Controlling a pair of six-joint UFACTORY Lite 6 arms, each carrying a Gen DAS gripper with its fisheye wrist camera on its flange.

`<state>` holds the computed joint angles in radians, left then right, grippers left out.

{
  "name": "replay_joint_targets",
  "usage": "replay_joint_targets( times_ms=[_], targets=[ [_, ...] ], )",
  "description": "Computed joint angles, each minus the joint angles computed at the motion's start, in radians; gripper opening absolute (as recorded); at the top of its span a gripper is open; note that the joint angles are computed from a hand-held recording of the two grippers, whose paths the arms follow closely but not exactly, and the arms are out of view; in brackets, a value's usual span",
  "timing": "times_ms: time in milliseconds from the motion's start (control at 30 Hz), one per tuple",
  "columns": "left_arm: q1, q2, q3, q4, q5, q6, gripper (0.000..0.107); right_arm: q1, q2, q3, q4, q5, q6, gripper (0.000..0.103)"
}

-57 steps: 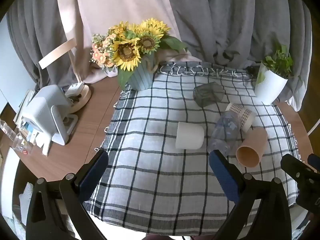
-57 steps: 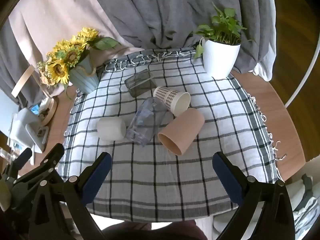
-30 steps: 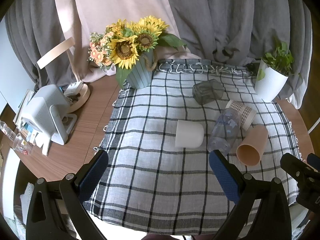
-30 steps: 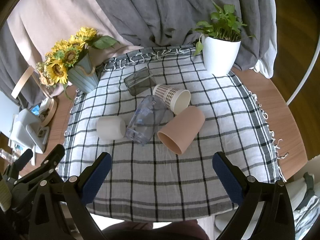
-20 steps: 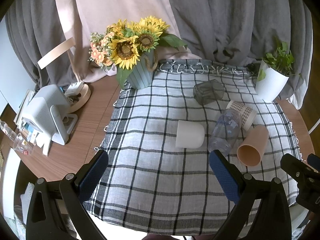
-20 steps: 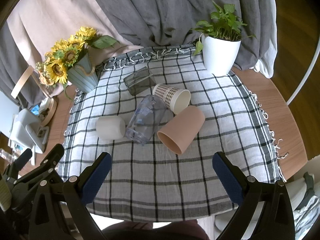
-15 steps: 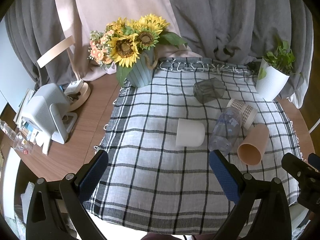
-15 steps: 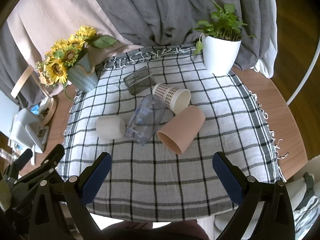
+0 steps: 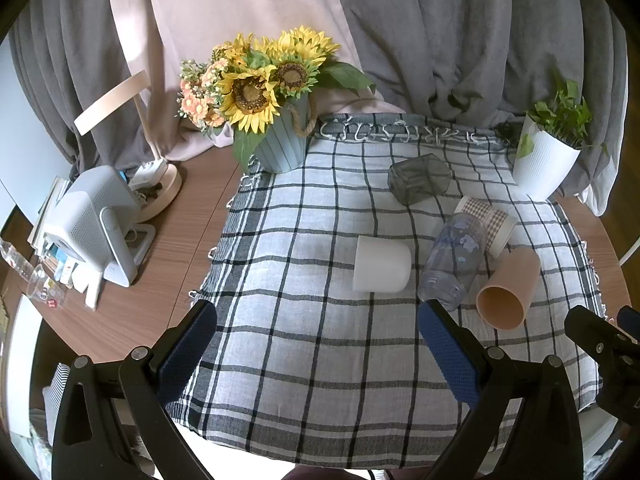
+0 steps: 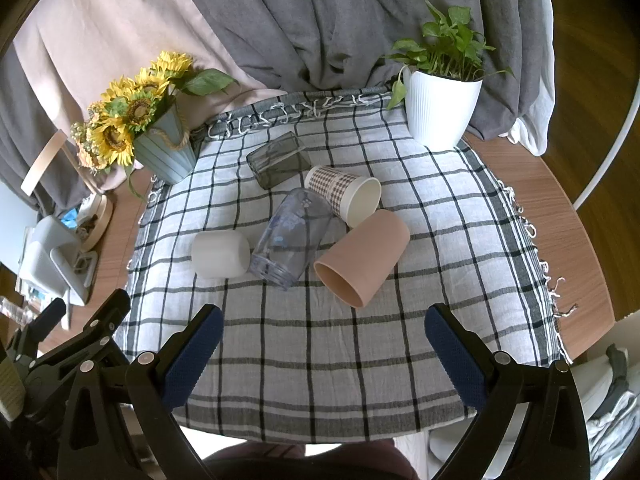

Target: Flip cup upside down

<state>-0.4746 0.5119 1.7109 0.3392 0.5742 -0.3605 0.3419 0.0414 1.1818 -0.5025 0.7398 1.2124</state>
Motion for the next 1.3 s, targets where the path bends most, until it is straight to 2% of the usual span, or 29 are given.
replay_joint_targets(
  times_ms=[867, 1100, 1300],
  targets=[
    [0.008, -0.004, -0.004, -0.01, 0.001, 0.014, 0.103, -0.008, -0.003, 0.017, 0.017, 0.017, -0.03, 0.101],
    [0.028, -0.016, -0.033, -0.015, -0.009, 0.024, 0.103, -0.007, 0.02, 0.009, 0.019, -0.011, -0.025, 0.101],
    [0.014, 0.024, 0.018, 0.025, 0.036, -0.03, 0.103, -0.028, 0.037, 0.031, 0.062, -0.017, -0.095, 0.101]
  ],
)
